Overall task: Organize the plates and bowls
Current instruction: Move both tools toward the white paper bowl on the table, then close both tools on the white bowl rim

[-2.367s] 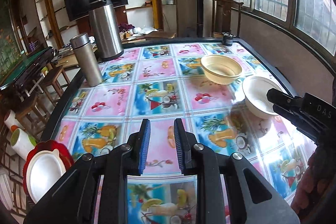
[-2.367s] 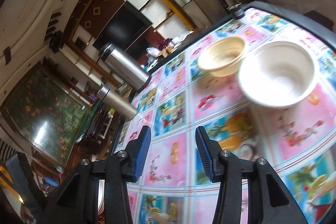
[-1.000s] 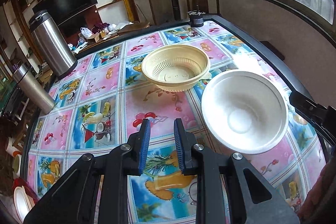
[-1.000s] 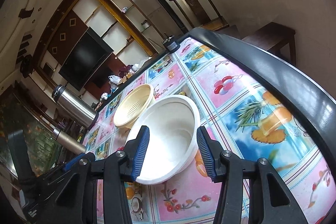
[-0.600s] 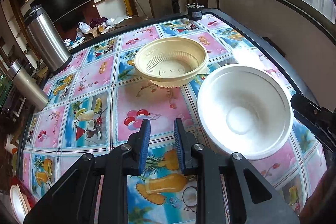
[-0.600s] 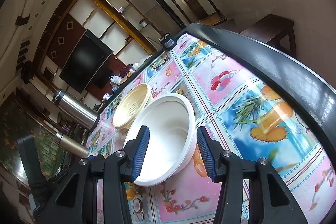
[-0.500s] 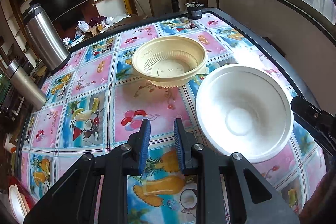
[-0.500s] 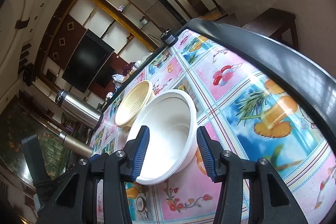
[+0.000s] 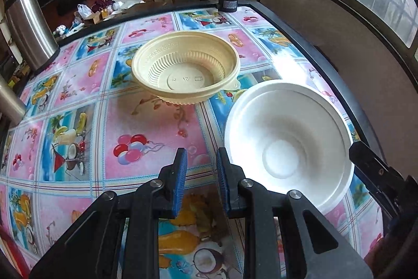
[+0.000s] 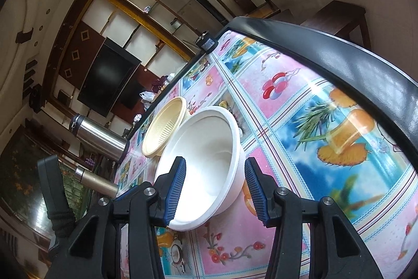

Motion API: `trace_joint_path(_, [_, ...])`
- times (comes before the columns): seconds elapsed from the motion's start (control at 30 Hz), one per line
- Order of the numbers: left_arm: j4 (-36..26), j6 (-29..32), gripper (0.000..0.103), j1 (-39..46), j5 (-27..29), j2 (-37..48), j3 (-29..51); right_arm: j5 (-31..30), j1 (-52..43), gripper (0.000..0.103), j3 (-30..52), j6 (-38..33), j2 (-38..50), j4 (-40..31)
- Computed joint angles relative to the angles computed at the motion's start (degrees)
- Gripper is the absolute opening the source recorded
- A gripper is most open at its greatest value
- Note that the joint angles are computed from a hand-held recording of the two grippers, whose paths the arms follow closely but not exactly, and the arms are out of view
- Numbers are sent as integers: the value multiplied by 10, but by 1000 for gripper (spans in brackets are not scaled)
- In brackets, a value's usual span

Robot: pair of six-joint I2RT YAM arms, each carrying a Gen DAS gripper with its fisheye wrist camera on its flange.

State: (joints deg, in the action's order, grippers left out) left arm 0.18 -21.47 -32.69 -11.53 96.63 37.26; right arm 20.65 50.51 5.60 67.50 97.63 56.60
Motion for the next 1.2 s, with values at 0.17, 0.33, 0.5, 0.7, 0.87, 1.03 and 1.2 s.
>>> trace_joint_path(0.17, [-9,-7,20,23,60,15,14,-1,-1,50,4,0,9,3])
trace_joint_path(0.33, [-21,-12,20,42,108,13,18,4,0,50,6,5,16,5])
trace_joint_path(0.5, [-29,-17,20,62,145,20,25,14,2,50,10,14,19,-9])
trace_joint_path(0.7, [-36,-31,20,69,178,41,48,25,0,47,15,22,12,-35])
trace_joint_path(0.87, [-35,-42,20,83,208,37,45,18,-6,33,24,28,23,-50])
trace_joint_path(1.03, [-42,-51,20,101,226,-6,29,7,-16,22,16,32,38,-19])
trace_joint_path(1.2, [-46,-54,20,92,232,-11,35,-3,-23,18,18,35,53,-8])
